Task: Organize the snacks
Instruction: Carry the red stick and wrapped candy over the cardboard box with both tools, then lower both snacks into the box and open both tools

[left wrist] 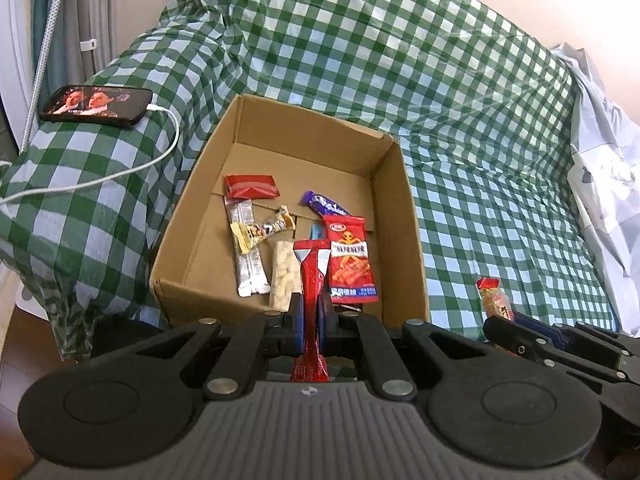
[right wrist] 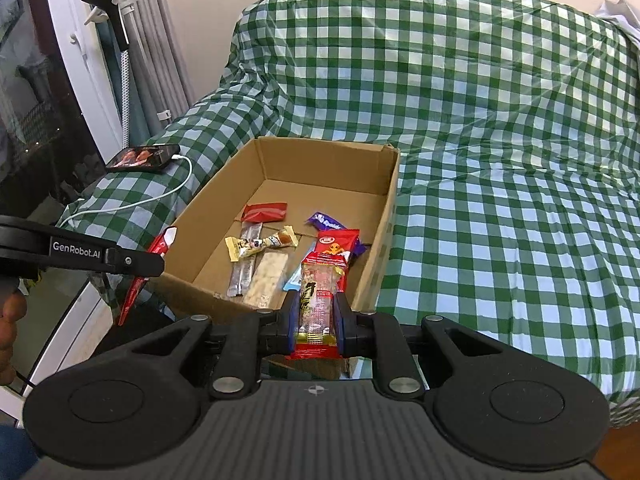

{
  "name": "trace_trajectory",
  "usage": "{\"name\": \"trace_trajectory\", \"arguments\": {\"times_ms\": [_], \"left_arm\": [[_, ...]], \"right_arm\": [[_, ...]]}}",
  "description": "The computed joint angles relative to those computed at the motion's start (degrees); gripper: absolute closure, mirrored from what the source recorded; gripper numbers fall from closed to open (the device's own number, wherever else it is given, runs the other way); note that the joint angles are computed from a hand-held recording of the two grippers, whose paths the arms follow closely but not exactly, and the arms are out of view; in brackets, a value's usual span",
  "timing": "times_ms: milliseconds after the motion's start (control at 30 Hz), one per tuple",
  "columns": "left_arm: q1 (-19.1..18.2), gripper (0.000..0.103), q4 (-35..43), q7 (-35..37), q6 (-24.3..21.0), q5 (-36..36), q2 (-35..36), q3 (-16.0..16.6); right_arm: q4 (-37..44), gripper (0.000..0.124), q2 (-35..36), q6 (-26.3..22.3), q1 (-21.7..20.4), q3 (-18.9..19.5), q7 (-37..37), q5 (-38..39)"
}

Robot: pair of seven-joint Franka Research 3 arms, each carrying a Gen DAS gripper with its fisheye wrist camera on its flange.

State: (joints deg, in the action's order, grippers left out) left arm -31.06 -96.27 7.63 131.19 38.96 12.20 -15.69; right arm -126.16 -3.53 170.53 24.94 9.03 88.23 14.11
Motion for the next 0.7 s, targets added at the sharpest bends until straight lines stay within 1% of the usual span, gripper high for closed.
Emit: {"name": "trace_trajectory", "arguments": {"times_ms": [300, 500, 700], "left_arm": [[0.55, 0.096, 5.62, 4.88, -1.81, -1.85, 4.08, 1.06], [1.08, 0.096, 11.07, 9.71, -3.66, -4.85, 8.49, 2.22], [1.51, 0.096, 19.40, 15.48, -5.94, -7.97, 14.93, 3.90]], "right_arm": [[8.28, 0.105, 6.85, -2.66, 0.64, -0.04, -3.52, 3.01], [15.29, 0.105, 13.21, -5.41, 0.75, -0.52, -3.17, 2.90], [23.91, 0.105, 20.56, -8.88, 0.65, -1.23, -1.45, 2.38]]}}
